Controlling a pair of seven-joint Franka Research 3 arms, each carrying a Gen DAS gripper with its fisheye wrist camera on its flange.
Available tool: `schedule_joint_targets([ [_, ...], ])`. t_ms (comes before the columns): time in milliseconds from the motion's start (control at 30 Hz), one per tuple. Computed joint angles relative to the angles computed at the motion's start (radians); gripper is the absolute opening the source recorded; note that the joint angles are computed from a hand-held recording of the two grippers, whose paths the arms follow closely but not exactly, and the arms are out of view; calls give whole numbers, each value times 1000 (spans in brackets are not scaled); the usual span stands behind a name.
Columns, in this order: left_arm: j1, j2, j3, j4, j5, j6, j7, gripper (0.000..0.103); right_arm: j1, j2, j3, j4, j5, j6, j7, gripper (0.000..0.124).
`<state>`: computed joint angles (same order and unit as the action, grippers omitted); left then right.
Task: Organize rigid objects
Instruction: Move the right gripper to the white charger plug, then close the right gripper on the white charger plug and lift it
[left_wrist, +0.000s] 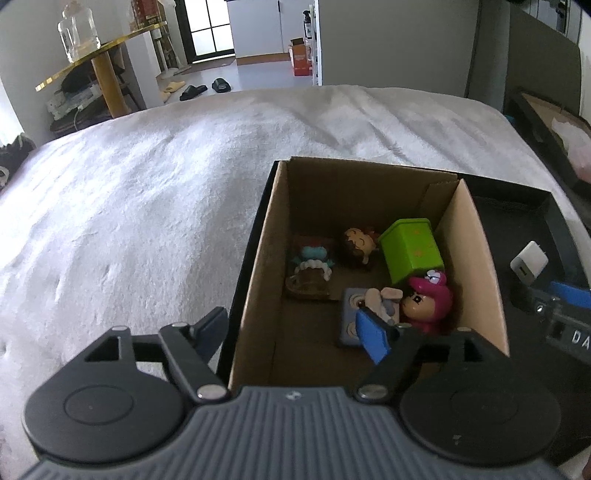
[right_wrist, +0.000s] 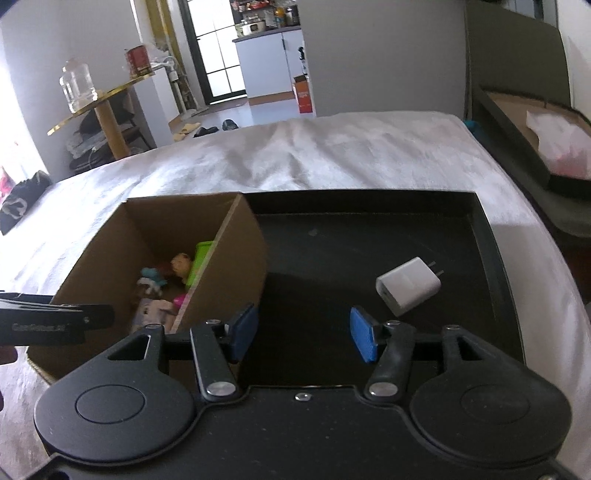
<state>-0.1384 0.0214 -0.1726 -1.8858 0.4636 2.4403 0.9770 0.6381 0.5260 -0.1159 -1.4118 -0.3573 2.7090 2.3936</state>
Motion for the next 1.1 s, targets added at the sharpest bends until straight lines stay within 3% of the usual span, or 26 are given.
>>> schedule_joint_targets([
  [467,-31,72,0,83,84,-60,-38,78,-56,50,-27,3,36,12,-10,63],
  [633,-44,88,1,103,113,-86,-50,78,-62,73,-41,16,31,15,-30,64],
  [867,-51,98,4,111,134,-93,-67,78,-47,107,-83,43,-13,4,-24,74],
  [1033,-53,99,4,112,137,-97,-67,78,-44,132,-102,76,-44,-5,-15,73],
  [1100,-54,99,4,112,137,-96,-68,78,-45,130,-102,74,-51,-2,-19,63],
])
